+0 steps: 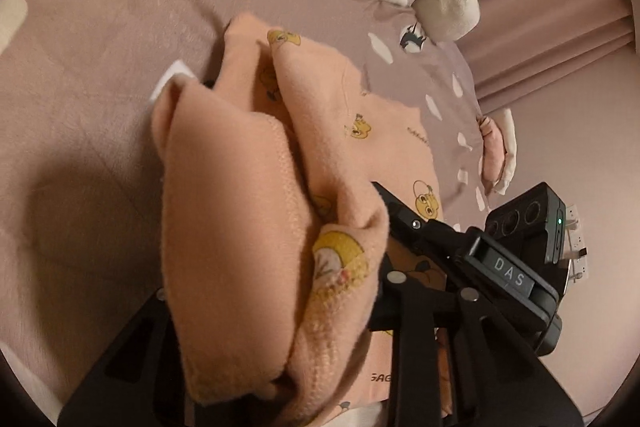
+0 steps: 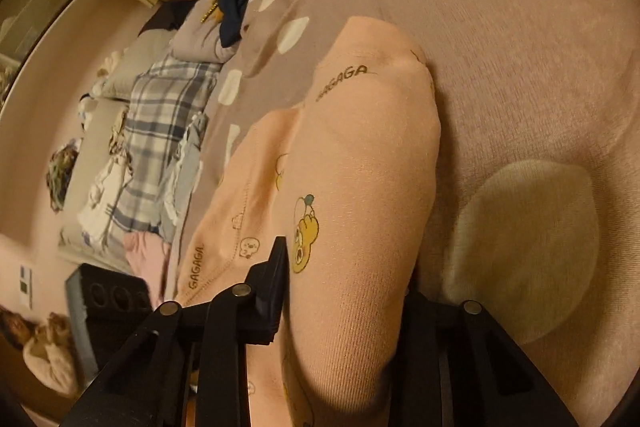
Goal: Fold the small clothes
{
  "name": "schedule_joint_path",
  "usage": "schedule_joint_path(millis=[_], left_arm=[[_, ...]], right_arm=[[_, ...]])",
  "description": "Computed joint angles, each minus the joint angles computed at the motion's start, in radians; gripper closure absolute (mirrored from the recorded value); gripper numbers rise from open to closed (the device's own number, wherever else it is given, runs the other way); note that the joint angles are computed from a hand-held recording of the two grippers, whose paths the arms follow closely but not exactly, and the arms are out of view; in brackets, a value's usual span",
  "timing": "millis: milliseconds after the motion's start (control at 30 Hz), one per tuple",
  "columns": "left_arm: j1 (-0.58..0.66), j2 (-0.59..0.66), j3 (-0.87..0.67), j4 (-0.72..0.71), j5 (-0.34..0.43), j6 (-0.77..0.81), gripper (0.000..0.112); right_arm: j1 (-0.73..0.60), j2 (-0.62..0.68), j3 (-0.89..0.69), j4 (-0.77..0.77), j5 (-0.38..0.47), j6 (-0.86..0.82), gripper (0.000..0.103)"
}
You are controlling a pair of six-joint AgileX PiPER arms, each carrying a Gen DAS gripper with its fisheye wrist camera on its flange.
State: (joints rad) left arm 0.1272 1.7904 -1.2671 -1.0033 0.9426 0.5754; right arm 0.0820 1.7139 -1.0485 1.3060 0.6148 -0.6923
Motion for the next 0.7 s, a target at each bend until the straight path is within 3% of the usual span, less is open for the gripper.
schedule_joint_path(millis=[100,333,467,567,633,700], left_arm=[[0.01,-0.051,0.023,-0.018,0.008,0.058,0.082],[-0.007,-0.261,0.153,-0.16,0.005,0.222,0.082],[-0.034,-0.363,0.215,-0.203,0.015,0.271,0.082],[-0.094,-0.407,0.247,-0.208,-0.034,0.276,0.082],[-0.15,-0.405,0.239,-0.149,-0.085,0.219,0.08],[-0.221,-0.389,0.197,0.037,-0.133,0.038,0.068]], right_arm=[[0.011,-0.036,0.011,-0.016,-0.029,-0.006,0.072],[0.023,-0.266,0.078,-0.124,-0.086,0.013,0.072],[0.01,-0.427,0.123,-0.275,-0.095,0.113,0.072],[0.028,-0.528,0.144,-0.468,-0.122,0.253,0.072],[0.04,-0.548,0.146,-0.565,-0.138,0.326,0.072],[0.052,-0.541,0.139,-0.682,-0.144,0.376,0.072]])
